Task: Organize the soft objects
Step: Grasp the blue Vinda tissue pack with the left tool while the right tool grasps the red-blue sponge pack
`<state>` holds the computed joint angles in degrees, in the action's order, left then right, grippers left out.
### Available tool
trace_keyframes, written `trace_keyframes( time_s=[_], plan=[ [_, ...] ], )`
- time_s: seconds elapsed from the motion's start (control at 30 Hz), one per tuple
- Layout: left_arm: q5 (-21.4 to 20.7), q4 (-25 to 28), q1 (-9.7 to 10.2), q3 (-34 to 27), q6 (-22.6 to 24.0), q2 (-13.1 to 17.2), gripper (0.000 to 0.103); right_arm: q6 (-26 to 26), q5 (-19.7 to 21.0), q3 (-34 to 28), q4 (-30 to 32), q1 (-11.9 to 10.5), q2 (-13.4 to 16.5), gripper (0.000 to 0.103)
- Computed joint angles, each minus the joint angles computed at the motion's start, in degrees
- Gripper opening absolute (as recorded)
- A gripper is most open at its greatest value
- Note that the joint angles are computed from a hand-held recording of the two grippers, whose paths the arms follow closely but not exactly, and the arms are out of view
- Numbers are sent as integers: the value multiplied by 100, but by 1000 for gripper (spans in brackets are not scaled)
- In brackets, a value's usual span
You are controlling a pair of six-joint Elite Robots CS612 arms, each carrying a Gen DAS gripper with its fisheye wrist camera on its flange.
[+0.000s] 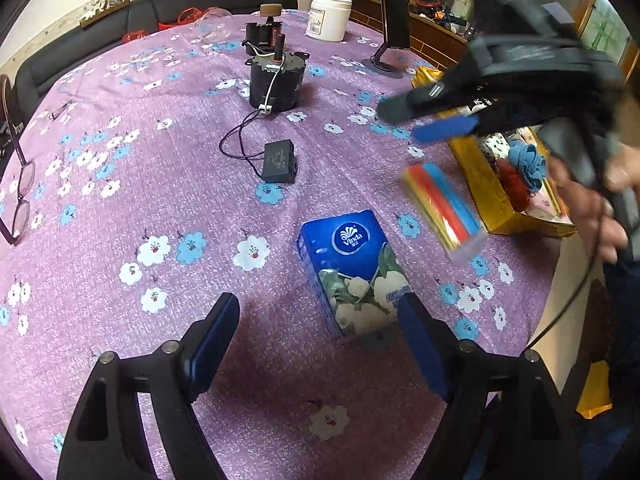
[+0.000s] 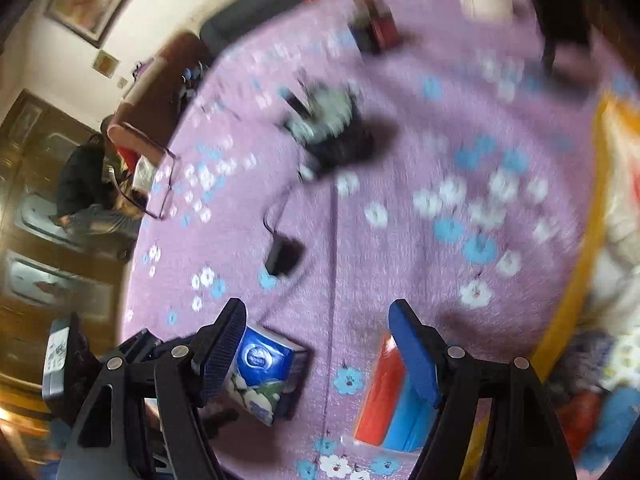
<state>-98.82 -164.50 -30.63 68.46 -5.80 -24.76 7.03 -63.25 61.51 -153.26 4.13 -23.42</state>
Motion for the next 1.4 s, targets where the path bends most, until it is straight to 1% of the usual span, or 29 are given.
trace_keyframes(
  time_s=[0.03, 0.1, 0.13, 0.23, 0.3, 0.37, 0.43, 0.5, 0.53, 0.57, 0.6, 0.63, 0.7, 0.77, 0.87, 0.93, 1.0, 1.03, 1.07, 1.1, 1.13, 1.17, 1.2, 1.23, 1.27, 1.3, 1.33, 1.37, 1.4],
  plan=[
    [6, 51, -9, -24, -11, 9, 81, 61, -142, 182, -313, 18, -99, 78],
    [46, 179, -37, -75, -40, 24, 81, 72, 40, 423, -683, -11, -215, 78],
    [57, 211, -53, -103, -79, 37, 81, 111, 40, 545, -837, -20, -270, 78],
    [185, 312, -122, -218, -237, 79, 81, 128, -257, 749, -1104, 0, -359, 78],
    [340, 446, -177, -321, -365, 122, 81, 234, -345, 776, -1212, 25, -358, 78],
    [450, 638, -222, -469, -465, 194, 81, 329, -329, 860, -1331, 2, -376, 78],
    [861, 785, -293, -596, -626, 267, 81, 337, -453, 967, -1424, 3, -420, 78],
    [1087, 773, -329, -639, -656, 312, 81, 335, -518, 1067, -1488, 4, -457, 78],
    [1186, 687, -341, -636, -630, 327, 79, 275, -554, 1091, -1457, 11, -468, 78],
    [1295, 662, -352, -634, -617, 331, 67, 215, -627, 1080, -1402, 29, -459, 78],
    [1527, 591, -372, -599, -613, 324, 51, 165, -732, 1079, -1361, 50, -454, 78],
    [1634, 557, -369, -587, -625, 321, 51, 120, -844, 1060, -1302, 72, -438, 78],
    [1529, 542, -297, -575, -689, 317, 51, 66, -1083, 968, -1082, 119, -382, 78],
    [1767, 483, -255, -479, -761, 280, 51, -29, -1259, 863, -874, 164, -312, 78],
    [1780, 357, -144, -319, -864, 216, 51, -339, -1655, 648, -445, 275, -201, 78],
    [1931, 308, -111, -254, -928, 193, 51, -514, -2065, 494, -178, 362, -123, 78],
    [1798, 202, -50, -189, -953, 177, 51, -748, -2472, 370, -1, 449, -47, 77],
    [1802, 168, -46, -154, -923, 163, 51, -851, -2581, 300, 151, 479, -5, 72],
    [1801, 120, -48, -125, -894, 156, 51, -879, -2575, 256, 259, 487, 22, 68],
    [1795, 78, -46, -116, -873, 160, 52, -816, -2455, 294, 179, 480, 14, 64],
    [1793, 31, -46, -108, -858, 165, 52, -859, -2131, 307, 242, 456, -7, 63],
    [1783, -16, -45, -78, -856, 156, 52, -977, -1566, 360, 208, 386, -32, 62],
    [1754, -57, -37, -66, -860, 156, 52, -1003, -1109, 415, 132, 381, -66, 62],
    [1749, -69, -40, -84, -872, 169, 52, -945, -891, 481, -57, 373, -88, 61],
    [1759, -103, -41, -70, -877, 168, 53, -871, -914, 559, -332, 381, -113, 61],
    [1782, -122, -49, -61, -878, 169, 54, -882, -1176, 644, -648, 408, -143, 61],
    [1797, -128, -56, -65, -881, 175, 54, -979, -1508, 696, -809, 454, -167, 61],
    [1802, -135, -62, -72, -877, 185, 56, -1055, -1601, 741, -869, 467, -186, 61],
    [1800, -161, -65, -58, -859, 183, 58, -1131, -1454, 824, -901, 439, -224, 61]
  ],
)
